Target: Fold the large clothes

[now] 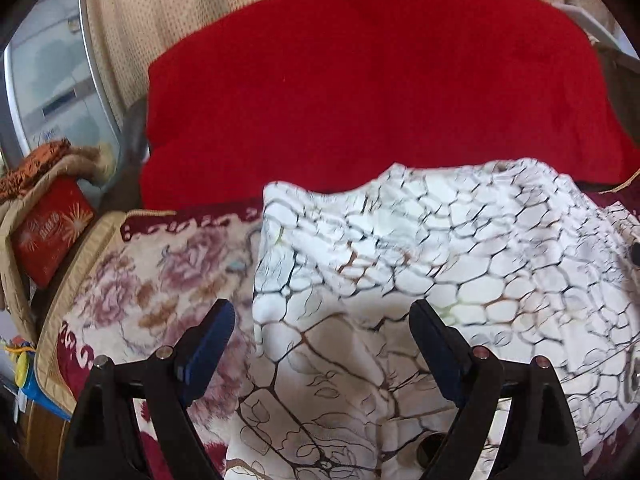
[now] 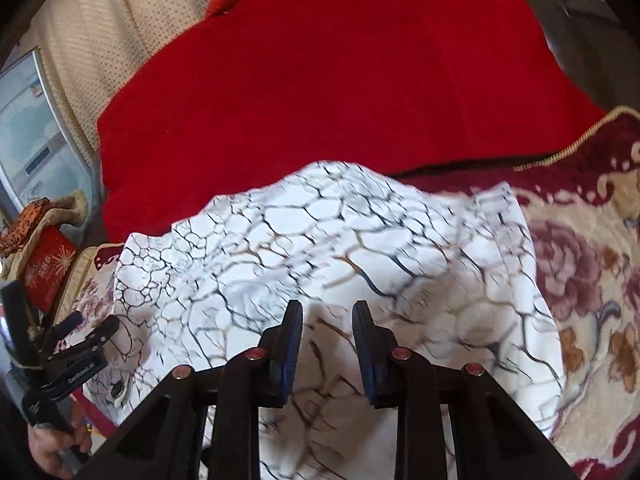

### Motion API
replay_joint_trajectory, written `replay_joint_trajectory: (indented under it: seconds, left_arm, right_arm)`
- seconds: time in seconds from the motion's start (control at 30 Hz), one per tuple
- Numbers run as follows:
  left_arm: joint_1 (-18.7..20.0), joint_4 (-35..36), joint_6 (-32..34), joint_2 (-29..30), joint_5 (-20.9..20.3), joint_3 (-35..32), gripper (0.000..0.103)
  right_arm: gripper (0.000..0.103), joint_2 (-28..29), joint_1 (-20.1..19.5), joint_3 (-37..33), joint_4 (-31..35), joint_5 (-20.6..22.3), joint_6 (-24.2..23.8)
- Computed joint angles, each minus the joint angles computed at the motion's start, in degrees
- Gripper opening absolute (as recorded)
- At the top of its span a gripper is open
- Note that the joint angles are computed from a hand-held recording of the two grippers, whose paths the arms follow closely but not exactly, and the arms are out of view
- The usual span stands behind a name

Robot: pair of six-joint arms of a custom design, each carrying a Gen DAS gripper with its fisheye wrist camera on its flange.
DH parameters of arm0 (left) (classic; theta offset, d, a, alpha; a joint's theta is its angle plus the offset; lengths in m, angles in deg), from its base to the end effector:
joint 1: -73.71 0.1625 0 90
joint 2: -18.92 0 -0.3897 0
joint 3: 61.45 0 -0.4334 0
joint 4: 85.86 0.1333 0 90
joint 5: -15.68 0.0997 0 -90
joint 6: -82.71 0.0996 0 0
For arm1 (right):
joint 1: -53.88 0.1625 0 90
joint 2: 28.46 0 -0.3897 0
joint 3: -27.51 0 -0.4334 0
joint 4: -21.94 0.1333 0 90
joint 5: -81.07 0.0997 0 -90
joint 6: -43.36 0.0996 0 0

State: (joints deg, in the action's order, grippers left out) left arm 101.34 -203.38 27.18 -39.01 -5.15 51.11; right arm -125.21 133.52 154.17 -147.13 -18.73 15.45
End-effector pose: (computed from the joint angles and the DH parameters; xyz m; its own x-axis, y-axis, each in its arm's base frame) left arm -0.3649 -0.4465 0.0624 -0.5299 -0.0502 -0.8466 0.6215 0.6562 -0.4280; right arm 0.0301 -0.4826 0.3446 -0.8912 -0.0326 0.4525 -0.3390 0.7107 -0.6164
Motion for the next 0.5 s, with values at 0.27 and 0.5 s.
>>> replay_joint_trajectory:
  seconds: [0.27, 0.5]
  left_arm:
    - [-1.2, -3.6, 2.6, 1.7, 1.6, -0.4, 0.090]
    - [-1.9, -3.7, 2.6, 2.3, 3.2, -0.8, 0.090]
  right_arm:
    - [0.038, 6.5, -0.5, -4.8, 4.7, -4.1, 6.9]
    - [0.038, 6.9, 0.2, -4.8, 3.5, -5.1, 5.1]
